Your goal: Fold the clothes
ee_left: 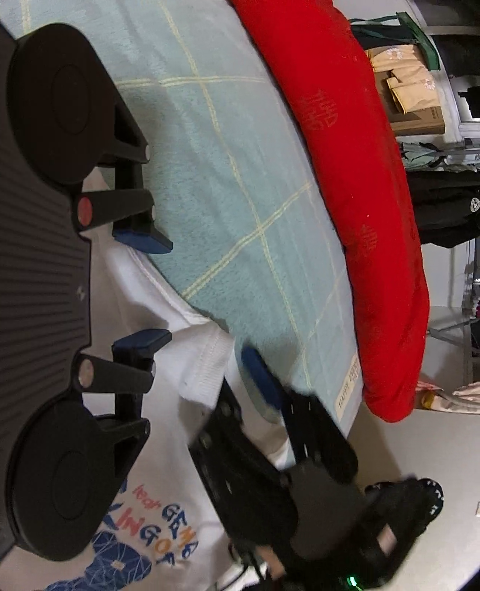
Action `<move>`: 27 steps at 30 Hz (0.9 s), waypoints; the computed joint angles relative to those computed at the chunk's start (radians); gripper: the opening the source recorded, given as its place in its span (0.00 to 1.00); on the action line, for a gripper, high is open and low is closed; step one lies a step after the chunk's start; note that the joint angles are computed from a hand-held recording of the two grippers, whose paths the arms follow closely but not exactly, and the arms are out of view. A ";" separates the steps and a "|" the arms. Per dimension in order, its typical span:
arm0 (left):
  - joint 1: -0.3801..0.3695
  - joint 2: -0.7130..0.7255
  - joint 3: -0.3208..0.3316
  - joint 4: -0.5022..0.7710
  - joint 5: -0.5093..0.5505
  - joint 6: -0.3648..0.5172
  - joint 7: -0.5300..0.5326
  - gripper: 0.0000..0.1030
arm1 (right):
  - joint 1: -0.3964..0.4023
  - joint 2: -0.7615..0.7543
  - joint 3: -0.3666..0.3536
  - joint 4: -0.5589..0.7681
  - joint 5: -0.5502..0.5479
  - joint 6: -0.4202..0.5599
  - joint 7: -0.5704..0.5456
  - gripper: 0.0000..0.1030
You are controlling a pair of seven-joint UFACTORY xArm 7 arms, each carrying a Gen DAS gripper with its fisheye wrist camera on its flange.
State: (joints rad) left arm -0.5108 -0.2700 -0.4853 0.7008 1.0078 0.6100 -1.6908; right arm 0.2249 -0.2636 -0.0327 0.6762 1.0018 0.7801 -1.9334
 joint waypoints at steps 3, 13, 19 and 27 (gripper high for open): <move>-0.002 -0.043 -0.017 -0.029 0.015 0.008 -0.047 0.43 | 0.006 0.054 0.003 0.058 -0.016 0.070 0.007 0.48; 0.037 -0.128 -0.060 -0.059 0.059 -0.027 -0.187 0.43 | 0.028 0.056 0.058 0.034 0.207 -0.107 -0.004 0.23; 0.029 -0.019 -0.040 -0.005 -0.092 0.042 -0.033 0.50 | -0.012 -0.034 0.004 0.002 0.092 -0.091 0.071 0.41; 0.010 -0.088 -0.045 -0.028 -0.058 0.002 -0.098 0.46 | -0.186 -0.022 -0.141 0.080 -0.219 0.268 0.299 0.45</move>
